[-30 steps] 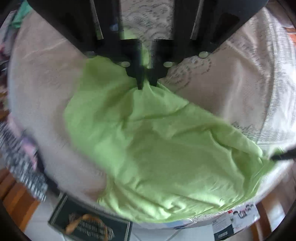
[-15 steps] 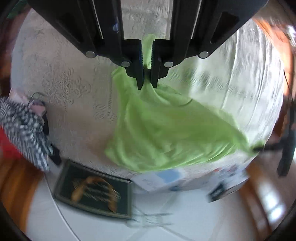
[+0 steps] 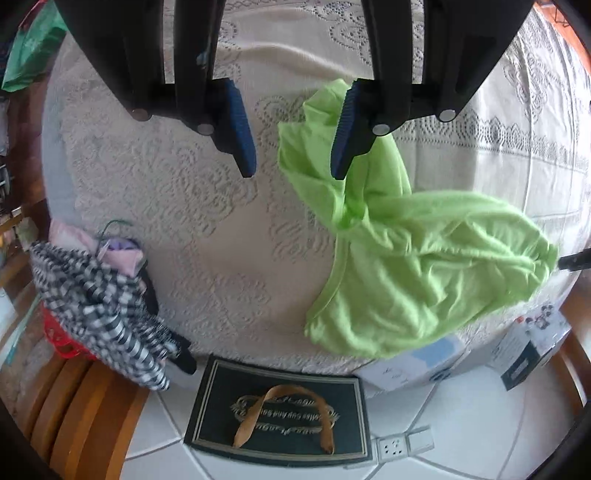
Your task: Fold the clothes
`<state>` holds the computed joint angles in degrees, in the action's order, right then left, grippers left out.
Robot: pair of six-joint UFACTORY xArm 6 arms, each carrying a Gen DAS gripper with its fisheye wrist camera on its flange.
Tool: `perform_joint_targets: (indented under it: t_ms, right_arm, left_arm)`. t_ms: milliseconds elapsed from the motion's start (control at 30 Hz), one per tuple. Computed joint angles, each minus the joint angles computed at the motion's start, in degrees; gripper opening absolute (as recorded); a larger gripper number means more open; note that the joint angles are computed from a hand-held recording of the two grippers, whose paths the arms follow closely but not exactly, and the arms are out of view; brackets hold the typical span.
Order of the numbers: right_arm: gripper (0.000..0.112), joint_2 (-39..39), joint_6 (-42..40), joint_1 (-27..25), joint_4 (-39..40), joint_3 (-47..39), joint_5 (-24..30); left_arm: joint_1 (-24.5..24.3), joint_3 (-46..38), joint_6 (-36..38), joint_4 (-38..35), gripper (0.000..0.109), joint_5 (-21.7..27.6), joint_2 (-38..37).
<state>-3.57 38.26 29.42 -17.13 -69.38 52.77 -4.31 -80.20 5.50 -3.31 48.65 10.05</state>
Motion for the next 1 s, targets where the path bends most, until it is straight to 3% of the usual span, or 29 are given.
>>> perform_joint_targets:
  t_ms: [200,367,500,533,567,600,633,667,700,733,767,800,867,1000]
  right_arm:
    - [0.041,-0.33,-2.27,-0.74,3.29,2.53,-3.4]
    - [0.042,1.5,-4.22,-1.88,5.64,1.02,-3.48]
    - [0.062,4.37,-7.03,-2.27,7.3,-1.3,-3.71]
    - [0.063,5.25,-7.72,-2.19,7.24,-1.95,-4.06]
    - [0.063,6.19,-8.26,-2.02,6.72,-2.59,-4.6]
    - [0.063,7.37,-8.52,-1.79,5.66,-3.49,-5.09]
    - [0.063,8.82,-8.92,-1.59,4.8,-4.62,-5.69]
    - [0.063,10.29,-9.79,-1.49,4.75,-5.74,-6.44]
    - [0.06,11.76,-10.69,-1.4,4.72,-6.9,-7.16]
    - [0.028,13.23,-11.58,-1.17,4.57,-8.34,-7.25]
    - [0.006,13.94,-11.53,-0.78,3.57,-9.47,-6.72]
    - [0.002,13.87,-10.54,-0.35,1.83,-9.96,-6.22]
    - [0.002,10.62,-10.7,0.27,2.0,-7.68,-9.1]
    - [0.002,0.92,-12.3,2.78,2.33,-1.99,-9.88]
  left_arm:
    - [-1.27,1.9,-4.53,4.87,0.093,-4.47,2.93]
    - [-1.7,-1.89,-8.91,8.4,0.093,-6.13,7.35]
    - [-1.77,-5.48,-8.57,6.82,0.092,-5.84,10.58]
    - [-1.72,-6.07,-8.02,5.76,0.085,-5.81,11.11]
    - [-1.6,-6.68,-6.86,3.63,0.066,-5.43,11.27]
    - [-1.42,-7.3,-5.42,0.94,0.056,-4.81,11.24]
    - [-1.22,-7.96,-4.06,-1.7,0.027,-4.12,11.23]
    - [-1.12,-8.12,-3.28,-3.33,0.021,-3.91,10.82]
    - [-1.06,-7.98,-2.81,-4.41,0.021,-3.98,10.17]
    - [-0.92,-7.48,-2.27,-5.54,0.019,-4.17,9.15]
    - [-0.75,-6.79,-1.71,-6.7,0.019,-4.39,7.94]
    - [-0.53,-5.8,-1.28,-8.01,0.019,-4.57,6.32]
    - [0.03,-2.54,0.28,-10.61,0.019,-5.25,1.82]
    - [2.15,6.13,4.67,-13.11,0.019,-4.93,-10.08]
